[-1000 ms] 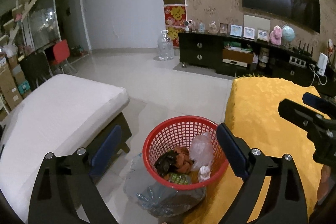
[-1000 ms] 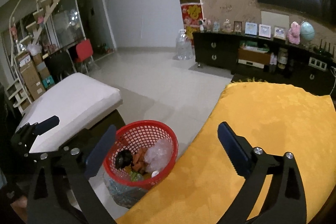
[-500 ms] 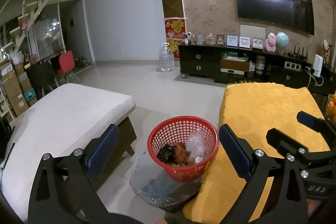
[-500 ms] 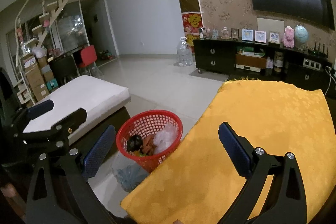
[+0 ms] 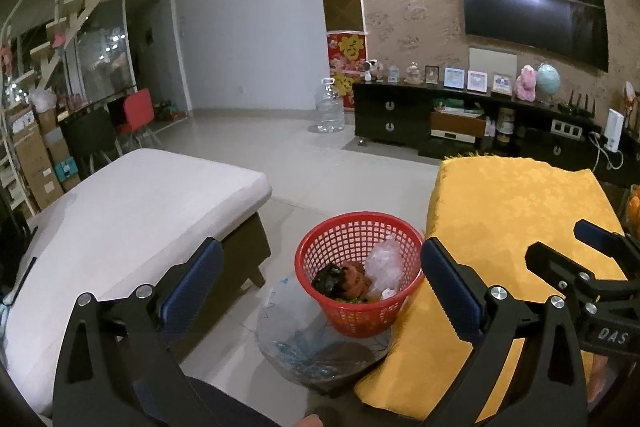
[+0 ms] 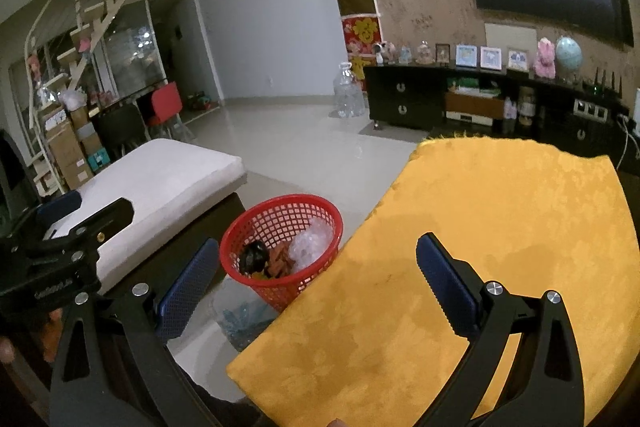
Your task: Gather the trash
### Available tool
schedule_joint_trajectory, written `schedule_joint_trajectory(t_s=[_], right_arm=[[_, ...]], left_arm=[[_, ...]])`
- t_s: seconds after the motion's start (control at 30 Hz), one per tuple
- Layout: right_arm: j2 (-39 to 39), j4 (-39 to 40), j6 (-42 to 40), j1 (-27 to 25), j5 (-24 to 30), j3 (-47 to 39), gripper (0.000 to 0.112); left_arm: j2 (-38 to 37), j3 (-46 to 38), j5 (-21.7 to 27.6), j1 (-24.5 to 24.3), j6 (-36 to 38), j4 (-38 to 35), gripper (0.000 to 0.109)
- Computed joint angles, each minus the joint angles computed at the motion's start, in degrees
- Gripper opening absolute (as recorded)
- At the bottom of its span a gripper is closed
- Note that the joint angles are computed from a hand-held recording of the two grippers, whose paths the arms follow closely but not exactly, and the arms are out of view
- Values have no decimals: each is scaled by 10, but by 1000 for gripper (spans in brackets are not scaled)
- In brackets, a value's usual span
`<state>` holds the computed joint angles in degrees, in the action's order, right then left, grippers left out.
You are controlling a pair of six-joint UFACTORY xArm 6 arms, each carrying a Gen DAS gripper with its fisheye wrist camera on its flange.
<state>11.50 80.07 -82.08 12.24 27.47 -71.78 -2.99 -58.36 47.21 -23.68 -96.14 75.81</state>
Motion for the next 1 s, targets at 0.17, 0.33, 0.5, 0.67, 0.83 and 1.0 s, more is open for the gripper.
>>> schedule_joint_trajectory(t_s=[0.17, 0.33, 0.5, 0.67, 0.83, 1.0], right_arm=[[9, -4, 4, 6, -1, -7, 96], [15, -13, 13, 14, -6, -11, 96], [21, -22, 16, 23, -12, -13, 96], [24, -26, 21, 22, -11, -17, 96], [26, -30, 21, 25, -14, -19, 96], [26, -25, 18, 28, -16, -17, 96]], left_arm=[[-1, 6, -10, 5, -16, 10, 96], [3, 6, -2, 8, -14, 9, 96], [0, 13, -10, 19, -10, 2, 96], [-1, 16, -13, 24, -14, -3, 95], [-1, 18, -14, 25, -16, -1, 95], [-1, 17, -13, 25, -12, -4, 96]])
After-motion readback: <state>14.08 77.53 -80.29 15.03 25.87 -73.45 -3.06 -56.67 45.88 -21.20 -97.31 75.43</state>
